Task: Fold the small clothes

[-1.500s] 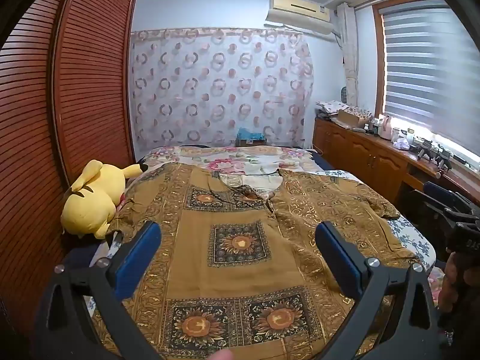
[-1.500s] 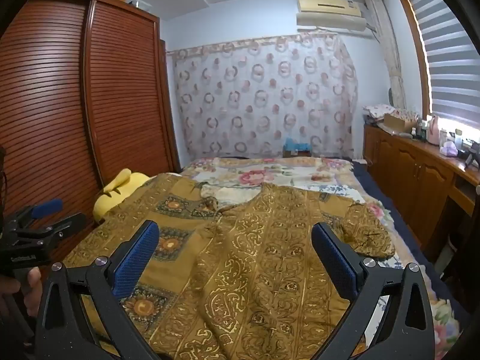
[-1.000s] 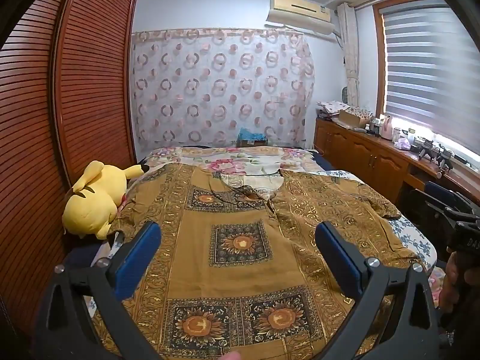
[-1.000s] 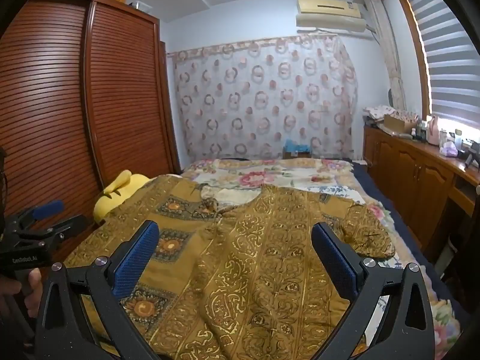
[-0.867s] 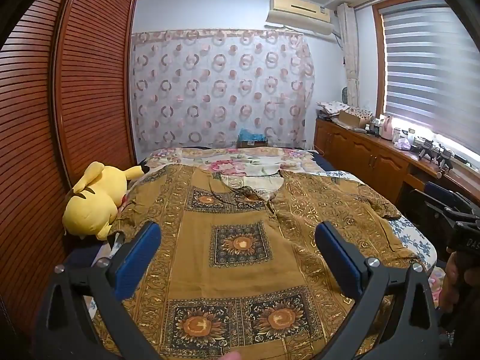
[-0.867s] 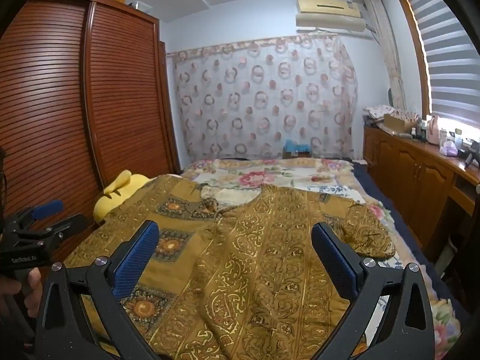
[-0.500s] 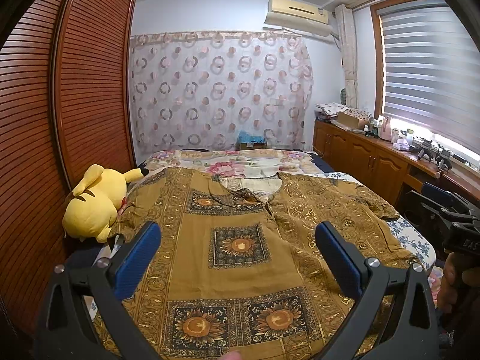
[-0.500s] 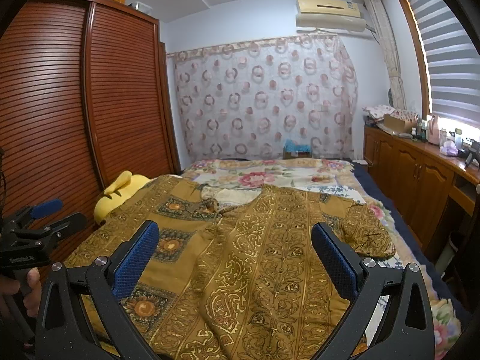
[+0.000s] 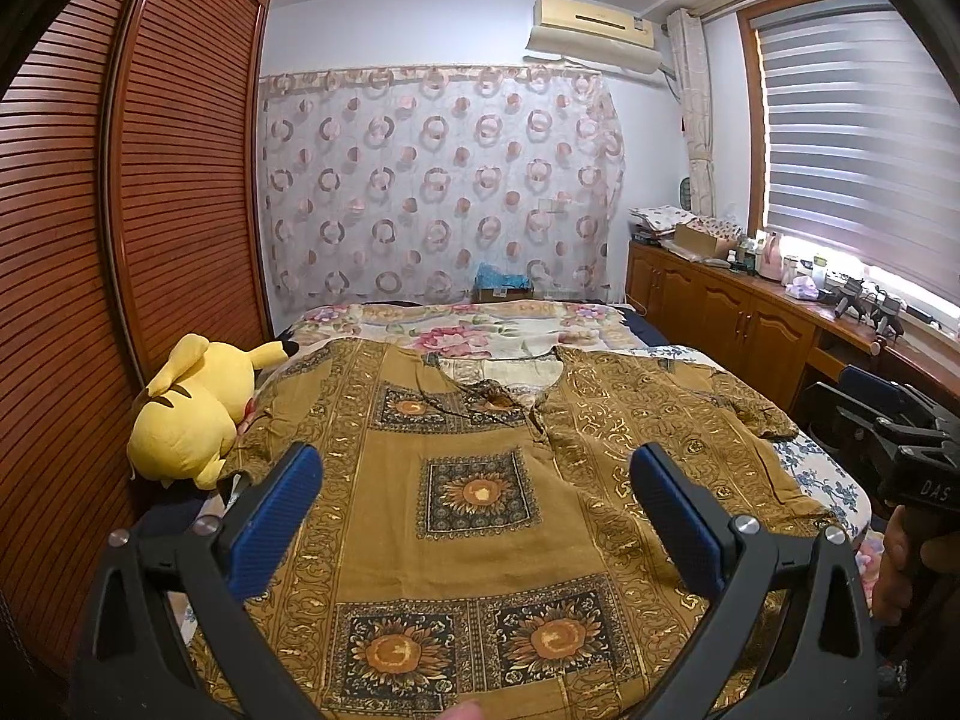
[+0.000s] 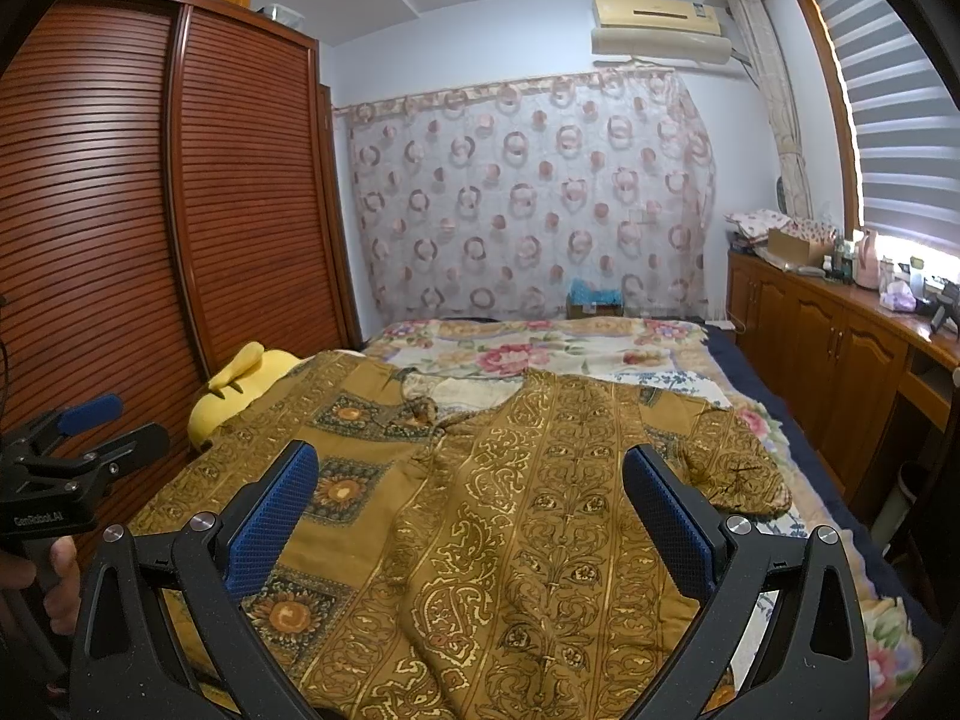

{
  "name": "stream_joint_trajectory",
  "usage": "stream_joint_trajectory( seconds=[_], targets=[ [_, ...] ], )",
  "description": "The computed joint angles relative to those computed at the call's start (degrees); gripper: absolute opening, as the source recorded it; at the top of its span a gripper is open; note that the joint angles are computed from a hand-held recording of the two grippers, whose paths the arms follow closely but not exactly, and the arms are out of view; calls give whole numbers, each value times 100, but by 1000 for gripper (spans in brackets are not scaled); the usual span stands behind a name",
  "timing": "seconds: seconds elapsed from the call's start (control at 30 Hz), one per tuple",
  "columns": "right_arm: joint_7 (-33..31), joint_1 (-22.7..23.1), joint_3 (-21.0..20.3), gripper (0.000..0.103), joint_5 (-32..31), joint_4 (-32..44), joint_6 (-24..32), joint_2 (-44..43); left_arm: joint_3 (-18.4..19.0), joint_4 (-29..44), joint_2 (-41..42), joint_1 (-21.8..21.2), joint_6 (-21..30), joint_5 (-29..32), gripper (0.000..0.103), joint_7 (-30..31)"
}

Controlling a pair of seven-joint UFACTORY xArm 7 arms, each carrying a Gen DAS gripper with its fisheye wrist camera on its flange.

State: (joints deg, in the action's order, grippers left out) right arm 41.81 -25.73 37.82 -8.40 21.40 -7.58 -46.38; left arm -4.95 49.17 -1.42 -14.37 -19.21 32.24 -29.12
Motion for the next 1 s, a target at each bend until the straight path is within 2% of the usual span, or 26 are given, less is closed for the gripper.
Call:
stream_joint_trajectory(
  seconds=[1.0],
  targets=[
    [-19, 41, -35, 103, 23, -9, 0, -19, 2, -21, -14, -41, 19, -117, 103, 111]
  ],
)
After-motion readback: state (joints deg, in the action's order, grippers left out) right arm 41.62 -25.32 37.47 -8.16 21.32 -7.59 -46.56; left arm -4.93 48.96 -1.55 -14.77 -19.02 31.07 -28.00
